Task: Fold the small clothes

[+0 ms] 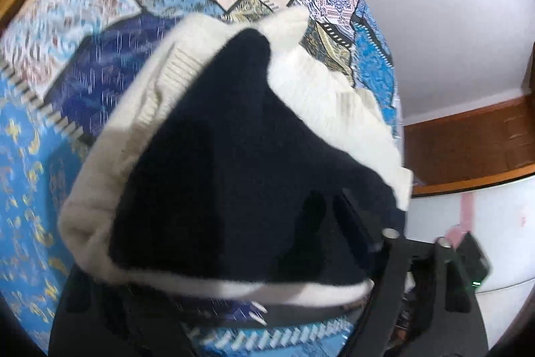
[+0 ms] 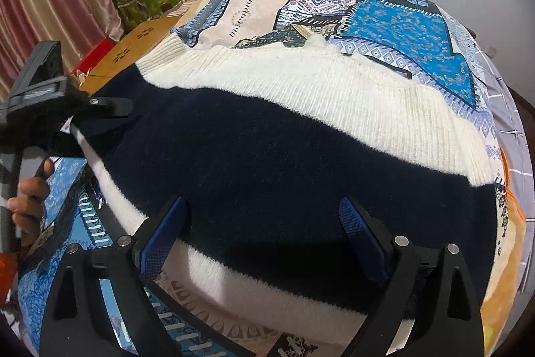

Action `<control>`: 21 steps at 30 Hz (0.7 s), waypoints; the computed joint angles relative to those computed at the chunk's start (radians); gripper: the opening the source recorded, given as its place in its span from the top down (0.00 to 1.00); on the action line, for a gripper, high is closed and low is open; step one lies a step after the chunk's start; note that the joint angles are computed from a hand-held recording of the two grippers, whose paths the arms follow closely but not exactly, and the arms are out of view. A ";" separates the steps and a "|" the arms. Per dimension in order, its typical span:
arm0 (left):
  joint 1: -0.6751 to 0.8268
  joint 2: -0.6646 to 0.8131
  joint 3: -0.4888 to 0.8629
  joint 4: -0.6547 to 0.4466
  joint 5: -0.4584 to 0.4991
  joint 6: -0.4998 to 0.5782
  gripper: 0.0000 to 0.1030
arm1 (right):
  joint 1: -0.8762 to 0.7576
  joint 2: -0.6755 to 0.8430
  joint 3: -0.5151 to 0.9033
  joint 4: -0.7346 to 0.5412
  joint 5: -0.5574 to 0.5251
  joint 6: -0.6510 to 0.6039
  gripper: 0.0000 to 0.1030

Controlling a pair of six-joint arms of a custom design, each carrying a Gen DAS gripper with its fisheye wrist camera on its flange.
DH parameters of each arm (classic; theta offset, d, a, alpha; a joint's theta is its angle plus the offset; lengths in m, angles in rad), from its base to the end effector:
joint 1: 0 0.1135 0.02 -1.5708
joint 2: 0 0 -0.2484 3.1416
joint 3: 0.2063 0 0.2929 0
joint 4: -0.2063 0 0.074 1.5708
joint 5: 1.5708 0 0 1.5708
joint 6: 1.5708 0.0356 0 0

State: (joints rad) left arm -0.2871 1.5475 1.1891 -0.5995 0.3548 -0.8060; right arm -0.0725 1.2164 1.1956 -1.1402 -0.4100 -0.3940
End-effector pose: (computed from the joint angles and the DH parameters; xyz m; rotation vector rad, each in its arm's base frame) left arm 0.3470 -0.1154 0.2296 -0.5390 2.6214 -0.8487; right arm 0.2645 -0.0050 0.3027 -0.5318 2.5717 0.4047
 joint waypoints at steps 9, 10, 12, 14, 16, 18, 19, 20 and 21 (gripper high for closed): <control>0.005 0.020 0.044 -0.050 -0.116 0.065 0.73 | -0.050 -0.028 0.023 -0.049 0.029 -0.035 0.11; 0.006 0.014 0.047 -0.056 -0.126 0.067 0.74 | -0.063 -0.031 0.029 -0.058 0.028 -0.041 0.11; 0.007 -0.006 0.059 -0.086 -0.183 0.089 0.75 | -0.087 -0.037 0.040 -0.071 0.022 -0.054 0.11; 0.013 -0.026 0.073 -0.120 -0.231 0.110 0.76 | -0.108 -0.049 0.046 -0.078 0.021 -0.066 0.11; 0.030 -0.049 0.087 -0.156 -0.264 0.127 0.77 | -0.130 -0.051 0.056 -0.086 0.019 -0.082 0.11; 0.053 -0.063 0.102 -0.186 -0.284 0.142 0.77 | -0.150 -0.044 0.067 -0.085 0.022 -0.100 0.11; 0.066 -0.068 0.116 -0.204 -0.298 0.151 0.77 | -0.155 -0.045 0.070 -0.086 0.022 -0.102 0.11; 0.082 -0.072 0.142 -0.231 -0.321 0.167 0.77 | -0.166 -0.041 0.074 -0.086 0.018 -0.108 0.11; 0.089 -0.072 0.155 -0.243 -0.334 0.175 0.77 | -0.171 -0.039 0.077 -0.086 0.015 -0.110 0.11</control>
